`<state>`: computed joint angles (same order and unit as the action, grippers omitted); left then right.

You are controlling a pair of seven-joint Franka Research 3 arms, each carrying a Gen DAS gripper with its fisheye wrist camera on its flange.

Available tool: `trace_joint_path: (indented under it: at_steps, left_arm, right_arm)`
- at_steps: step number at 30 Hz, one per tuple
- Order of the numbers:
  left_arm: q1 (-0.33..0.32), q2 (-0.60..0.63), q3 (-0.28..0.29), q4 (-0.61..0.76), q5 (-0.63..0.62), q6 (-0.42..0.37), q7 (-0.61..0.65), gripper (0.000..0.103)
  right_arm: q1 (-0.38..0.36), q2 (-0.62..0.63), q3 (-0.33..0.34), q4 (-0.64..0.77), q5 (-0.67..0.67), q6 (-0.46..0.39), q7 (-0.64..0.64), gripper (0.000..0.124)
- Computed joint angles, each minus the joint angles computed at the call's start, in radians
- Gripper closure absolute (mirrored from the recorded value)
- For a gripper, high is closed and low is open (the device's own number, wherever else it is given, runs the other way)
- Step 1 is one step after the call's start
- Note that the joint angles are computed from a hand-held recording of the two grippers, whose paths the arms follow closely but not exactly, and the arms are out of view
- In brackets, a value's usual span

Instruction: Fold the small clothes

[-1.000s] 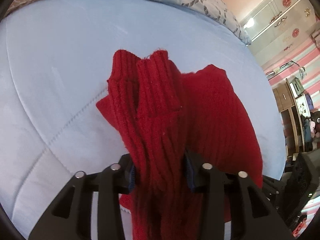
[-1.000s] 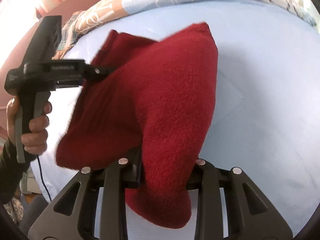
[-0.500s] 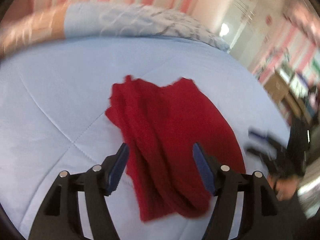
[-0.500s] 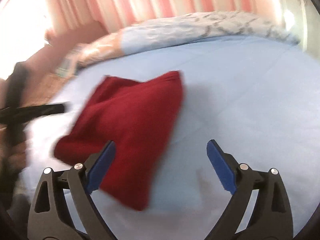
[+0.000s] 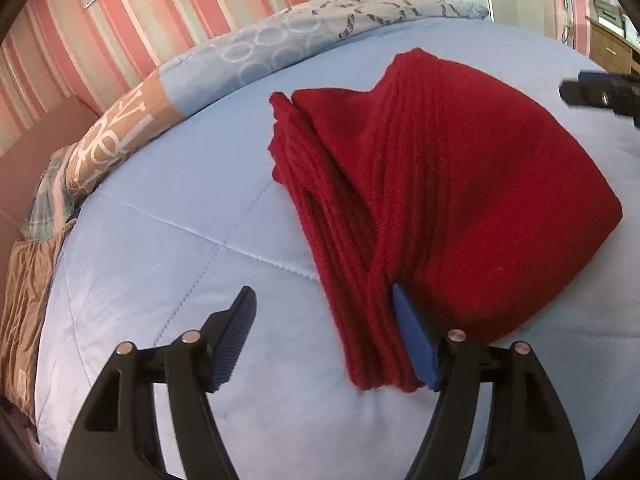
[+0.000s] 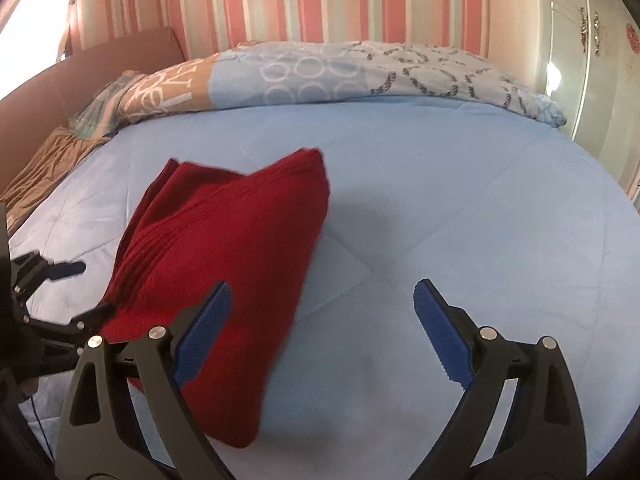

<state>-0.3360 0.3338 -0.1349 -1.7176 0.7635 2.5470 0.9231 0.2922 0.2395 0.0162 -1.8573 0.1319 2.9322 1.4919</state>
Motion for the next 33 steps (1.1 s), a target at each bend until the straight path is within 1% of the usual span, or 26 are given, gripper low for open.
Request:
trace_joint_path:
  at_steps: [1, 2, 3, 4, 6, 7, 8, 9, 10, 12, 14, 16, 17, 18, 19, 21, 22, 23, 25, 26, 27, 29, 31, 32, 33]
  left_arm:
    - [0.006, 0.001, -0.002, 0.000, -0.012, 0.008, 0.002, 0.027]
    - [0.017, 0.005, -0.009, 0.002, -0.042, 0.018, 0.014, 0.027]
    - [0.025, 0.010, -0.012, 0.006, -0.064, 0.026, 0.022, 0.027]
    - [0.033, 0.004, -0.015, -0.005, -0.086, 0.041, 0.028, 0.027]
    - [0.030, -0.013, -0.013, -0.025, -0.090, 0.055, 0.021, 0.027]
    - [0.030, -0.013, -0.011, -0.029, -0.090, 0.063, 0.017, 0.027]
    - [0.028, -0.018, -0.013, -0.032, -0.095, 0.063, 0.014, 0.027]
    - [0.034, -0.018, -0.016, -0.034, -0.111, 0.071, 0.020, 0.027]
    - [0.043, -0.017, -0.022, -0.038, -0.135, 0.083, 0.028, 0.026]
    - [0.050, -0.020, -0.023, -0.048, -0.162, 0.101, 0.023, 0.025]
    - [0.056, -0.027, -0.024, -0.060, -0.187, 0.119, 0.018, 0.025]
    - [0.054, -0.043, -0.025, -0.065, -0.209, 0.106, 0.000, 0.025]
    - [0.048, -0.055, -0.024, -0.066, -0.207, 0.094, -0.016, 0.025]
    - [0.041, -0.072, -0.021, -0.071, -0.197, 0.083, -0.037, 0.023]
    - [0.029, -0.099, -0.015, -0.086, -0.168, 0.077, -0.079, 0.022]
    - [0.013, -0.150, -0.011, -0.113, -0.106, 0.062, -0.168, 0.011]
    - [0.003, -0.180, -0.013, -0.126, -0.065, 0.041, -0.227, 0.011]
    - [-0.002, -0.207, -0.020, -0.137, -0.029, 0.017, -0.278, 0.010]
    - [-0.011, -0.257, -0.041, -0.150, 0.043, -0.063, -0.391, 0.007]
    - [-0.009, -0.278, -0.055, -0.158, 0.060, -0.092, -0.427, 0.005]
    - [-0.004, -0.299, -0.067, -0.166, 0.066, -0.114, -0.453, 0.005]
    - [0.004, -0.347, -0.093, -0.187, 0.069, -0.156, -0.499, 0.004]
    - [0.012, -0.393, -0.116, -0.210, 0.073, -0.190, -0.531, 0.002]
    - [0.014, -0.416, -0.129, -0.220, 0.077, -0.215, -0.547, 0.002]
    - [0.018, -0.432, -0.139, -0.228, 0.075, -0.229, -0.552, 0.002]
  right_arm:
    - [-0.030, -0.013, 0.043, -0.019, 0.058, 0.009, -0.064, 0.031]
    - [-0.069, -0.031, 0.099, -0.041, 0.147, 0.014, -0.161, 0.031]
    - [-0.087, -0.050, 0.135, -0.066, 0.218, 0.020, -0.251, 0.031]
    - [-0.079, -0.068, 0.135, -0.091, 0.219, 0.022, -0.277, 0.031]
    - [-0.010, -0.077, 0.067, -0.120, 0.091, 0.011, -0.221, 0.031]
    - [0.025, -0.073, 0.027, -0.133, -0.006, -0.002, -0.168, 0.031]
    - [0.047, -0.065, -0.001, -0.131, -0.075, -0.016, -0.121, 0.031]
    - [0.055, -0.058, -0.014, -0.135, -0.112, -0.019, -0.095, 0.031]
    - [0.048, -0.053, -0.010, -0.137, -0.111, -0.015, -0.095, 0.031]
    - [0.008, -0.034, 0.029, -0.130, -0.021, -0.007, -0.144, 0.026]
    - [-0.023, -0.013, 0.058, -0.105, 0.066, -0.035, -0.181, 0.026]
    - [-0.013, -0.033, 0.054, -0.114, 0.078, -0.036, -0.174, 0.027]
    - [-0.016, -0.058, 0.063, -0.131, 0.102, -0.029, -0.188, 0.027]
    - [-0.031, -0.084, 0.085, -0.147, 0.159, -0.024, -0.232, 0.026]
    - [-0.050, -0.120, 0.116, -0.166, 0.253, -0.019, -0.302, 0.026]
    - [-0.040, -0.189, 0.125, -0.203, 0.361, -0.001, -0.347, 0.024]
    - [-0.027, -0.211, 0.118, -0.214, 0.379, 0.004, -0.345, 0.024]
    - [-0.013, -0.236, 0.109, -0.231, 0.344, 0.015, -0.294, 0.024]
    - [-0.011, -0.287, 0.103, -0.281, 0.128, 0.058, -0.053, 0.024]
    - [-0.029, -0.305, 0.112, -0.294, 0.008, 0.058, 0.077, 0.024]
    - [-0.047, -0.321, 0.122, -0.305, -0.084, 0.053, 0.180, 0.024]
    - [-0.101, -0.367, 0.165, -0.331, -0.270, 0.042, 0.394, 0.024]
    - [-0.134, -0.413, 0.198, -0.355, -0.381, 0.034, 0.514, 0.024]
    - [-0.140, -0.434, 0.210, -0.364, -0.405, 0.028, 0.544, 0.024]
    - [-0.138, -0.444, 0.210, -0.365, -0.409, 0.022, 0.547, 0.024]
